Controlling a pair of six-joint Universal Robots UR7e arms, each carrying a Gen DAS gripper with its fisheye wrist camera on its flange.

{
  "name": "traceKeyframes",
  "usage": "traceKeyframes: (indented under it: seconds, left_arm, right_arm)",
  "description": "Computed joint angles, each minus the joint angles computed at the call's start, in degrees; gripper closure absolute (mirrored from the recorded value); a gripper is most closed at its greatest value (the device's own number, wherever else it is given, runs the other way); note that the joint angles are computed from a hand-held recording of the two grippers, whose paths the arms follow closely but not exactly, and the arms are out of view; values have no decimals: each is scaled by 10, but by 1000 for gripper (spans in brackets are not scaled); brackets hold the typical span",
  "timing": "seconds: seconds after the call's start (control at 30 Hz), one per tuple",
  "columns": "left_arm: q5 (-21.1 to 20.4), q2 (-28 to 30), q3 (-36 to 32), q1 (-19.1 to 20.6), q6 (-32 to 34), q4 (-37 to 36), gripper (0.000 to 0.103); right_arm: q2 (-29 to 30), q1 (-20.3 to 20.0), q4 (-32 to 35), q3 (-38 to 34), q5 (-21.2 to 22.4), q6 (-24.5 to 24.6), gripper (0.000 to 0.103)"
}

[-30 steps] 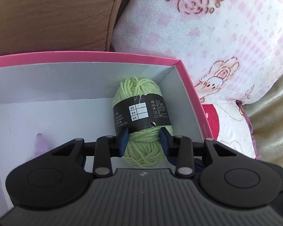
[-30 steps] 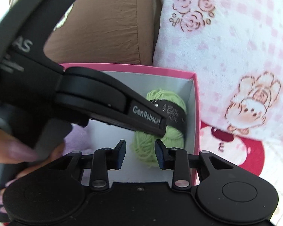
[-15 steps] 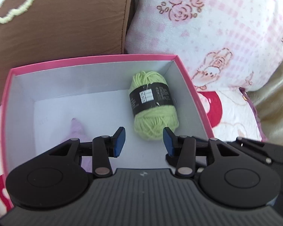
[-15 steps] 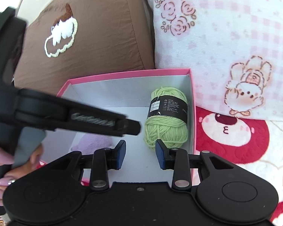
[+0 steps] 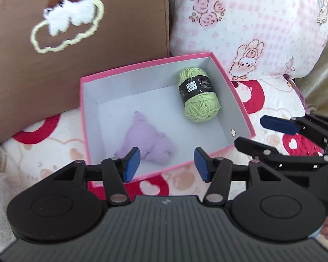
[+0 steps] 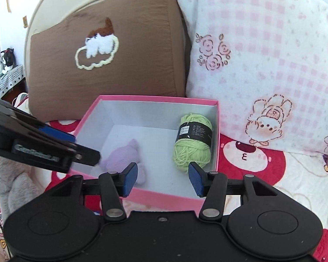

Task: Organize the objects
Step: 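Open the left gripper to release the yarn ball and withdraw, then move the left tool toward the blue-and-white wet-wipes pack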

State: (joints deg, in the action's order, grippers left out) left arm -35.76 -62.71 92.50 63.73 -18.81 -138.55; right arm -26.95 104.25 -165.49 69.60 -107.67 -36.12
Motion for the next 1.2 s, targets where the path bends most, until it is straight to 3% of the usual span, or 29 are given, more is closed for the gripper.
traceKeyframes:
  seconds: [0.27,0.6,0.93,1.2]
  left_arm:
    - [7,-66,51,-41,-74,83,33]
    - [5,-121,110,-77,-94,111,21]
    - [-29,-154,163,-80,-89,82,20]
    - [-40,-174,203,-69,-113,62,20]
  right_arm:
    - [-52,28,-9,60,-10,-6,32]
    - [-83,53,-40,117,-45,-15,13]
    - [-117,57,-49,182,-38,-18,12]
    - [-138,51,-53,230,-6,-14,12]
